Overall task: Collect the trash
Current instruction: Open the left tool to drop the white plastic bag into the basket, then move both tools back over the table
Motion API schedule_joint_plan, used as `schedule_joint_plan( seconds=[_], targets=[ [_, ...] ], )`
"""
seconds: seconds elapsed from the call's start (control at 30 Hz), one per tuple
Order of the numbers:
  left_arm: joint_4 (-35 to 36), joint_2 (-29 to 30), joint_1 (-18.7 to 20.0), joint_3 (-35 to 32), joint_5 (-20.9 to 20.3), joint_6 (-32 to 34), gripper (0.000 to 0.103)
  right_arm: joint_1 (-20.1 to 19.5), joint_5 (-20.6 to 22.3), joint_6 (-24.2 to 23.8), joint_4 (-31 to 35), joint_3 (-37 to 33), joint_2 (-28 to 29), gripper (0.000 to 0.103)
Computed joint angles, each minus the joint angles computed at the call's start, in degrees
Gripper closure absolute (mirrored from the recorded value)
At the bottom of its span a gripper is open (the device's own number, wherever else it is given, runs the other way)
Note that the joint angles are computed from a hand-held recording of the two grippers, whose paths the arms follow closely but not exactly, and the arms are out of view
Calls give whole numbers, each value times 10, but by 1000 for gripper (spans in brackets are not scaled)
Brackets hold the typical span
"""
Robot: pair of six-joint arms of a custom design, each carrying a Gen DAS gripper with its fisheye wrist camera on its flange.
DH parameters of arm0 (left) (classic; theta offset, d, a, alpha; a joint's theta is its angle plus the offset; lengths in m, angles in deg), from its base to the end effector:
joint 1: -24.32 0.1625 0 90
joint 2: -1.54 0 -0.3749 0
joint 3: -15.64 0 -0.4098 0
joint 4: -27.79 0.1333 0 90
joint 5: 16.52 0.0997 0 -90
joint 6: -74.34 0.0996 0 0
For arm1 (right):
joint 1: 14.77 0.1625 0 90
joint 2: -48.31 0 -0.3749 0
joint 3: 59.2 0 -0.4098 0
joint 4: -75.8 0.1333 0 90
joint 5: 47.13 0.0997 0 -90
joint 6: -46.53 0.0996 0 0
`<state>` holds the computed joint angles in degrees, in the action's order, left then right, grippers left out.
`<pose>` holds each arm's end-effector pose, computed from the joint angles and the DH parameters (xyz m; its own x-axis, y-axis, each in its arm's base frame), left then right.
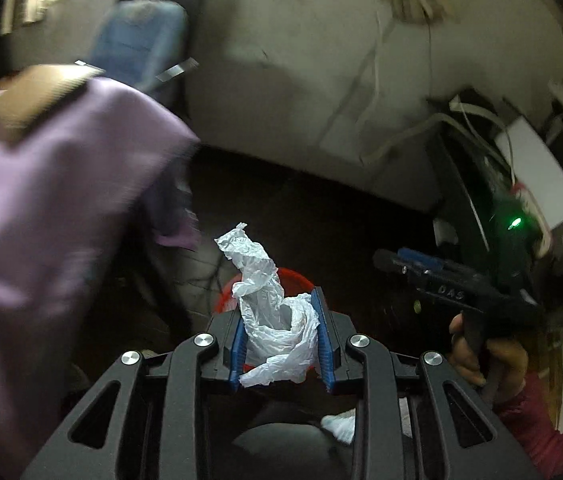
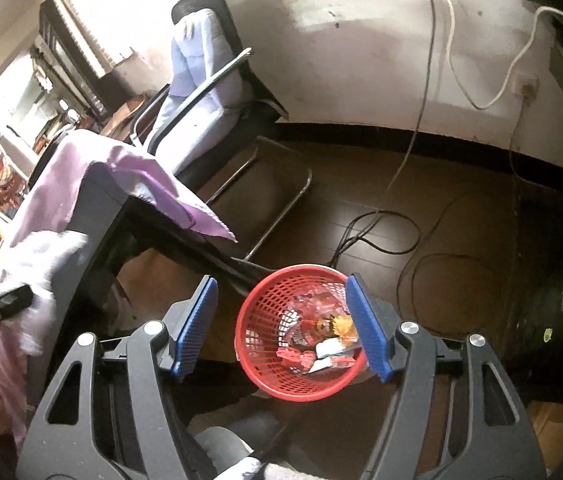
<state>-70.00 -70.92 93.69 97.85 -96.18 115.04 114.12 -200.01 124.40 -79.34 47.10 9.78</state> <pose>-0.0746 -0.6271 0.3492 -0.4667 0.8771 -0.1137 0.8659 0.4793 0.1429 0.3774 -0.3968 -0.0332 -0.6823 0.6934 0.2317 0.1900 0.4743 -0.8596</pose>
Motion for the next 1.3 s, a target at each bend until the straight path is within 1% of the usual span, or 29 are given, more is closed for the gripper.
schedule_joint_plan(
  seconds=[0.07,0.1,0.13,0.2,0.27,0.33,0.4,0.5,0.63,0.73,0.9,1.03,1.13,1.2,1.23,1.3],
  targets=[
    [-7,9,-7,22,11,1,73,-1,-1,13,-10,18,-9,38],
    [-15,12,-10,36,20,2,68,0,-1,20,-12,25,-13,38],
    [-24,14,-15,48,27,1,56,-1,-1,22,-17,30,-15,38],
    [-41,16,-19,64,35,-1,40,0,-2,28,-30,45,-22,38],
    [-45,17,-21,70,33,0,38,-1,-3,28,-43,53,-24,38],
    [-53,17,-24,75,35,4,32,-1,-2,25,-51,56,-23,38],
    [-65,10,-25,79,38,8,29,-2,1,13,-68,57,-20,38],
    [-68,-3,-30,78,38,0,28,-1,3,-4,-84,52,-14,38],
    [-70,-10,-31,53,30,-12,23,4,2,-34,-95,34,-4,38],
    [-84,-20,-29,33,30,-7,20,12,-4,-61,-96,11,7,38],
    [-111,-31,-17,-18,39,5,15,27,-13,-89,-71,-36,24,38],
    [-134,-24,2,-81,67,15,12,39,-19,-118,-47,-81,42,37],
    [-153,-8,25,-145,97,31,9,47,-22,-144,-31,-122,63,34],
    [-166,14,46,-204,119,43,8,50,-19,-164,-20,-150,77,34],
    [-167,27,56,-235,128,46,8,51,-18,-171,-17,-161,83,33],
    [-153,66,80,-322,145,41,8,53,-12,-194,-12,-193,100,33]
  ],
)
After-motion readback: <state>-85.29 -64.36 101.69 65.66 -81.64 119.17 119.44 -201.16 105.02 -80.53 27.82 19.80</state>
